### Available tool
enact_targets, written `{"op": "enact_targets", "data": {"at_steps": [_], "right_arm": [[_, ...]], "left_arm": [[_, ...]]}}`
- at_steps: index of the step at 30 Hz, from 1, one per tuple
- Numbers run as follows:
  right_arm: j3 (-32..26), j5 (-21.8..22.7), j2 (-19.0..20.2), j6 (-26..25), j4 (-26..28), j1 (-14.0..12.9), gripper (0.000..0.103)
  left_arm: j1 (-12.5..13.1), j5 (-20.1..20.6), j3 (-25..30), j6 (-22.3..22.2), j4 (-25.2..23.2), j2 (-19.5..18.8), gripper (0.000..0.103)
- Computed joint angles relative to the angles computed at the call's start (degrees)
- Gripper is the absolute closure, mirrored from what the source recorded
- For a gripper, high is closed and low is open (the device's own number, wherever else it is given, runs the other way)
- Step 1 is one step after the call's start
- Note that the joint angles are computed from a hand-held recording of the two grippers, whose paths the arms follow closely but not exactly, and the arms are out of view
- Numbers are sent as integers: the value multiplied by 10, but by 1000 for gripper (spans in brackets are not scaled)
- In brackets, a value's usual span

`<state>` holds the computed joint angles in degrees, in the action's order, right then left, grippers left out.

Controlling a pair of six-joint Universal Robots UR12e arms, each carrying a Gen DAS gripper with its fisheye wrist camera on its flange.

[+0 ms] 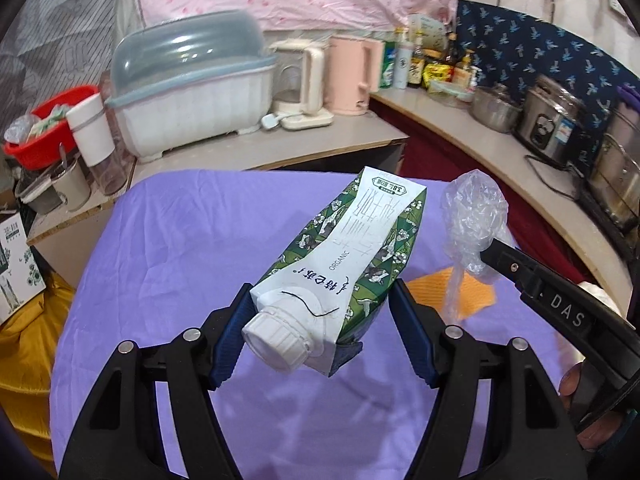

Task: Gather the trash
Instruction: 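Carry the milk carton and plastic bag over the white bin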

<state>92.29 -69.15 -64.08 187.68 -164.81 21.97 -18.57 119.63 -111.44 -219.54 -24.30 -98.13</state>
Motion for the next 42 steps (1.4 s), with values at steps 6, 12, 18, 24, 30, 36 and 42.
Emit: {"op": "enact_targets", "data": {"at_steps": [6, 12, 18, 24, 30, 36, 42], "right_arm": [[49, -2, -46, 19, -41, -42, 76], [99, -10, -88, 32, -73, -90, 76], [145, -20, -119, 47, -92, -144, 76], [180, -32, -136, 52, -98, -189, 76], [203, -33, -141, 47, -98, -221, 76], [211, -29, -136, 53, -97, -239, 76], [214, -26, -129, 61, -97, -247, 76]], "left_arm": [[-45, 10, 47, 17, 0, -22, 38], [-85, 3, 101, 42, 0, -56, 38], [-119, -13, 158, 72, -4, -101, 38], [-143, -35, 208, 94, -18, -142, 38], [-158, -54, 252, 106, -43, -179, 38], [-166, -66, 284, 110, -70, -205, 38], [-168, -73, 298, 111, -90, -218, 38]]}}
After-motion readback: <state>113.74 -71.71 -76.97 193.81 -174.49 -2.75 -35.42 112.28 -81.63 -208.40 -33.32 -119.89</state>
